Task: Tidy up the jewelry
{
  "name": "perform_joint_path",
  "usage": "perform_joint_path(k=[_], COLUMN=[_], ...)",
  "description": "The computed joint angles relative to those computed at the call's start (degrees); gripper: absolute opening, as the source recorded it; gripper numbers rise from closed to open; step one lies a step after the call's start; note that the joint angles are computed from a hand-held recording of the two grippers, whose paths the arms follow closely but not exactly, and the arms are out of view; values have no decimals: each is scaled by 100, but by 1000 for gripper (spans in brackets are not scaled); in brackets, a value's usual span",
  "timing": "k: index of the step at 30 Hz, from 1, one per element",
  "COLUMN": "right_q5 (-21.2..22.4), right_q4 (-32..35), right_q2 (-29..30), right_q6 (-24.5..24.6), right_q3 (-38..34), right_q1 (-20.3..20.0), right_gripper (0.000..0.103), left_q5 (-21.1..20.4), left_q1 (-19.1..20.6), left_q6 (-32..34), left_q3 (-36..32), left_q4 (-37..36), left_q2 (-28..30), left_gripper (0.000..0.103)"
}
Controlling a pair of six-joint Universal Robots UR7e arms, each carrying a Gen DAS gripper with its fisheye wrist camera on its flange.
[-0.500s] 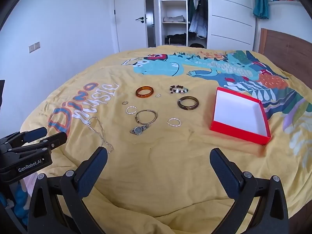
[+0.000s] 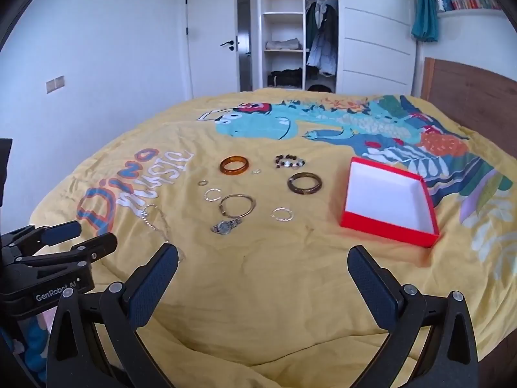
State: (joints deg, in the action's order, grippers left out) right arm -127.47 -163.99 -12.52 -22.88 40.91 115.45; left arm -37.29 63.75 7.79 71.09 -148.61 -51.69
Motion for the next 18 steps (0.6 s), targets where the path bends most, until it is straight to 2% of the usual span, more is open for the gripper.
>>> perform_joint_path(k=[3, 6, 18], right_q5=[-238, -267, -3], right_q4=[-9, 70, 84], right_q2=[138, 165, 165], right_q6=[18, 93, 357], right_q3=[-224, -277, -210], right_q1=[10, -19, -139], right_gripper=[103, 103, 103], left_q5=[19, 34, 19], left_q1=[-4, 5, 49], left_q6=[7, 55, 238], left_q3=[-10, -40, -116], left_q4=[-20, -52, -305], left_q2=[18, 47, 181], left_gripper=[66, 66, 66])
